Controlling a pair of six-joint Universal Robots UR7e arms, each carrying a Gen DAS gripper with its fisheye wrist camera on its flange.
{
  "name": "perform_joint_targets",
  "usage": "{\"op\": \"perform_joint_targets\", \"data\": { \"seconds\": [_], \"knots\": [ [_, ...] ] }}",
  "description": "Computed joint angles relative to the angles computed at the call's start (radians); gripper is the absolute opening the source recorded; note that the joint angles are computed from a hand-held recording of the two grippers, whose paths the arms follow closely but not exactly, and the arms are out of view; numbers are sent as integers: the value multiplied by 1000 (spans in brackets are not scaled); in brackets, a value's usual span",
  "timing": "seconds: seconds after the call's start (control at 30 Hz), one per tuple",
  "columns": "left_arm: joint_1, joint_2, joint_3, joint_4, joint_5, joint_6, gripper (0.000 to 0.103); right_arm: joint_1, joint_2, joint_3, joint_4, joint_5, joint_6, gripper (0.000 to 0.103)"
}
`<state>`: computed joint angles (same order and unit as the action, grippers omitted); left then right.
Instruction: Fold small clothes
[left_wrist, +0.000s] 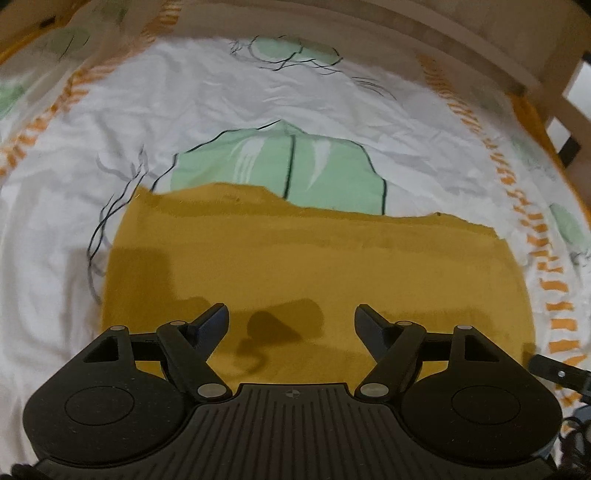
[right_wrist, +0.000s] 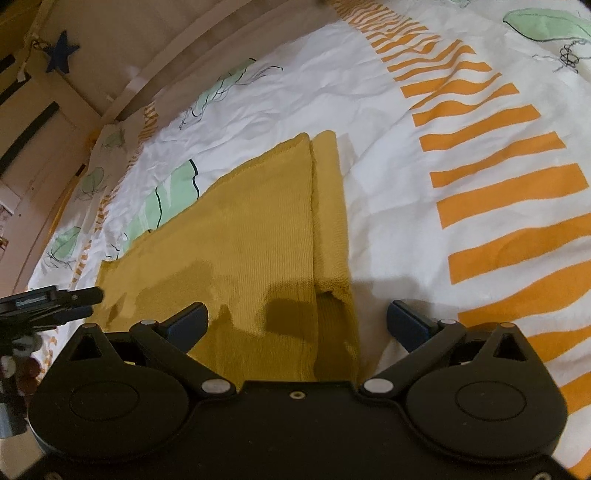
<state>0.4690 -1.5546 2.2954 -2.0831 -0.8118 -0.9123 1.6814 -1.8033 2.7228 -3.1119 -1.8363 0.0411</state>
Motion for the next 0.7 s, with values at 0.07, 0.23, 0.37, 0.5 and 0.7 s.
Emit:
{"op": "perform_joint_targets", "data": {
  "seconds": [0.07, 0.23, 0.37, 0.5, 0.7],
  "knots": [
    [-1, 38, -16, 4, 8, 0, 74, -14, -15, 1, 13, 19, 3, 103],
    [-6, 117, -47, 3, 32, 15, 74, -41, -38, 5, 30, 53, 9, 103],
    [-5, 163, -67, 4, 47, 20, 74, -56, -53, 7, 42, 74, 15, 103],
    [2, 204, -84, 3, 55, 26, 74, -63, -60, 4, 53, 84, 17, 103],
    [21, 256, -104, 2, 59, 38, 74, -80, -72, 4, 64, 105, 15, 103]
  ]
}}
